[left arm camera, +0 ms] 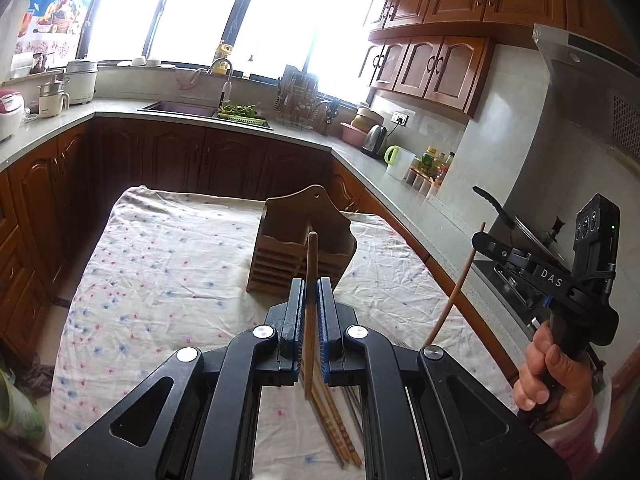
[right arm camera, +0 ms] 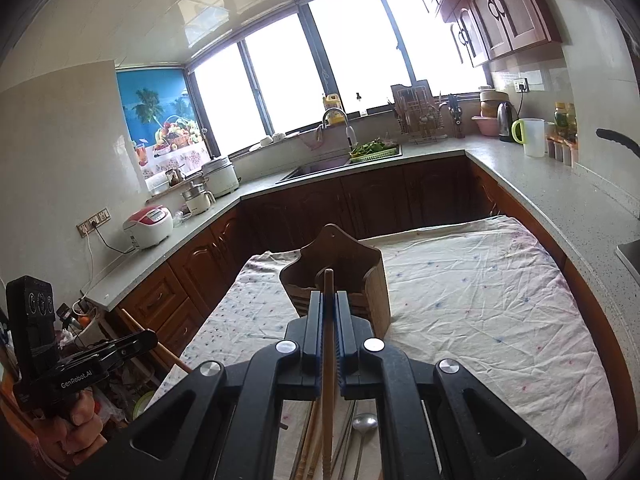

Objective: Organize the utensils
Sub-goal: 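Lift the left tool's chopstick into the wooden holder while the right tool inserts its chopstick too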

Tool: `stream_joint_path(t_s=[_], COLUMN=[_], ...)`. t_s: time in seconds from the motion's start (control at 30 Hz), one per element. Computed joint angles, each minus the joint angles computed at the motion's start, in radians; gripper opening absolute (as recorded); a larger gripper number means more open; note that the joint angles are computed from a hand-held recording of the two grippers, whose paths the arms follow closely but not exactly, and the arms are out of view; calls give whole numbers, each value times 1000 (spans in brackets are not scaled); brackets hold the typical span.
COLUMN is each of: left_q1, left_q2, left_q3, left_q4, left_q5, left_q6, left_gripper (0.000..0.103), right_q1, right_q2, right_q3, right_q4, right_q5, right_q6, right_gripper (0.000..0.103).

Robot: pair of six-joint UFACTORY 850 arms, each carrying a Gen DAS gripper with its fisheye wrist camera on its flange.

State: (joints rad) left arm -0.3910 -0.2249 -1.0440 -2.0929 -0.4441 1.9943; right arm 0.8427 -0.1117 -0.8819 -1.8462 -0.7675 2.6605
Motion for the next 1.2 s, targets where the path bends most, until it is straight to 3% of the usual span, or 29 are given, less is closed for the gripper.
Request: stream_joint_path(t_s=[0.4,0.63,0.8,0.9,1.1,1.2], left_q1=[-8,-13,-20,-21,-30,-31], left_q2=[-116,-262,-384,-437,-501,-523], left_q3=[-233,-462,-588,-623,-633,-634], left_q4=[-198,-291,-322,-356,-464,-447], left_q5=[8,43,72,82,93,100], left_q6=[153,192,180,180,265,246], left_gripper=[5,5,5,5,5,5], right_q1=[-122,-202,-232,-235,-254,-251], right_q2=[-35,-81,-154,-219,-301,-328], right_q3=[-92,-170,-236,-272,-271,-261], right_q4=[-118,-207,-226,-213,-269,-298], right_q5=[-60,-102,-127,-152,-174,-206], right_q6=[77,154,115,87,222,267], right_gripper=[5,5,5,5,5,5])
